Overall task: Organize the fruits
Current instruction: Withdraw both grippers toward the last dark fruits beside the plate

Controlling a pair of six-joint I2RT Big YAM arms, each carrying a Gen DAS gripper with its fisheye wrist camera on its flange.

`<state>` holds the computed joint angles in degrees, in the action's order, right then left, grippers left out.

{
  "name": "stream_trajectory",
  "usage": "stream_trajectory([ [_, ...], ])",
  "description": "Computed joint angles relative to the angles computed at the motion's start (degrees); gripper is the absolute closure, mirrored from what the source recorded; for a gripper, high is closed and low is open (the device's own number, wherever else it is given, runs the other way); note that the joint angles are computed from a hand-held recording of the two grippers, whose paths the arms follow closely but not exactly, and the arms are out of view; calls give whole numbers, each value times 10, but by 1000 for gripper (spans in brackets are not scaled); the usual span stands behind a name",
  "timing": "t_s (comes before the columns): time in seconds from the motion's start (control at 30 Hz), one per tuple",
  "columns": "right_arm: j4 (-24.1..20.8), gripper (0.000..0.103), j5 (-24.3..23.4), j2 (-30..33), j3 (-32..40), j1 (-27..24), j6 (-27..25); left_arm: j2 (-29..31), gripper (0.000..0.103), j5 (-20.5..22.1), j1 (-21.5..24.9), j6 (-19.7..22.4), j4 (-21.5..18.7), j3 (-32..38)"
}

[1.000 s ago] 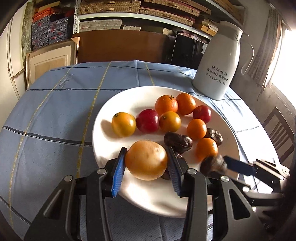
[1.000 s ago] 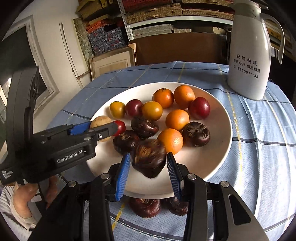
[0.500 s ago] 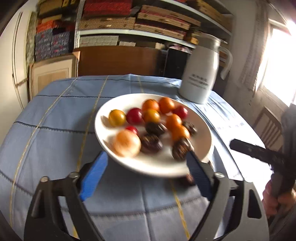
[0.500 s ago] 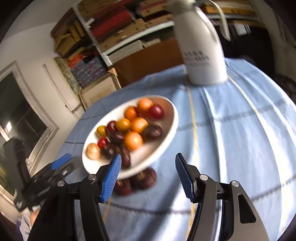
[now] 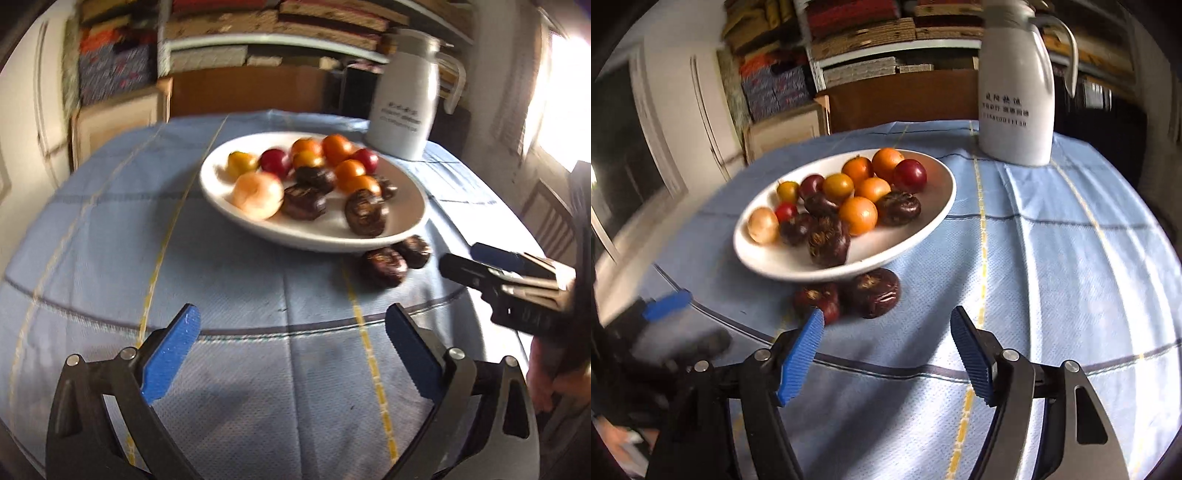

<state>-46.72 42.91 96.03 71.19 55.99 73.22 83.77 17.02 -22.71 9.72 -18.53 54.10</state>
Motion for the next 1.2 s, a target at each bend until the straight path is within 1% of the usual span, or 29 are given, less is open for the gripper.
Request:
stream_trajectory([
  [0.03,-7,31,4,1,1,0,3,6,5,3,3,-8,-9,7],
  [0.1,-5,31,4,0,-3,-3,6,16,5,17,12,-23,-26,17],
  [0.2,7,32,0,3,-2,-6,-18,21,5,29,16,-31,-34,22],
  [0.23,6,34,0,7,4,-7,-31,21,5,28,15,-30,-34,21],
  [0.3,18,41,-16,12,8,-13,-55,21,5,24,13,-25,-35,22],
  [0.33,28,47,-27,14,8,-17,-66,21,5,23,12,-23,-35,21],
  [0.37,33,54,-33,15,8,-20,-71,20,5,21,11,-20,-35,20],
  [0.43,47,59,-47,16,5,-27,-77,20,5,17,7,-18,-36,21],
  [0.53,68,59,-66,13,-4,-38,-75,21,5,16,5,-13,-41,21],
  [0.6,90,59,-76,8,-14,-43,-77,21,5,15,3,-8,-42,21],
  [0.8,100,59,-79,9,-15,-44,-75,21,5,3,-8,12,-47,19],
  [0.83,109,63,-83,7,-18,-44,-79,21,5,0,-10,16,-47,18],
  [1.03,104,64,-85,3,-20,-41,-82,20,5,-7,-16,27,-44,16],
  [1.07,104,64,-84,-1,-23,-38,-80,20,5,-5,-16,26,-45,17],
  [1.13,94,64,-70,-13,-32,-29,-62,24,5,15,-14,20,-52,22],
  [1.2,90,64,-41,-37,-51,-21,-29,28,5,37,-15,7,-54,29],
])
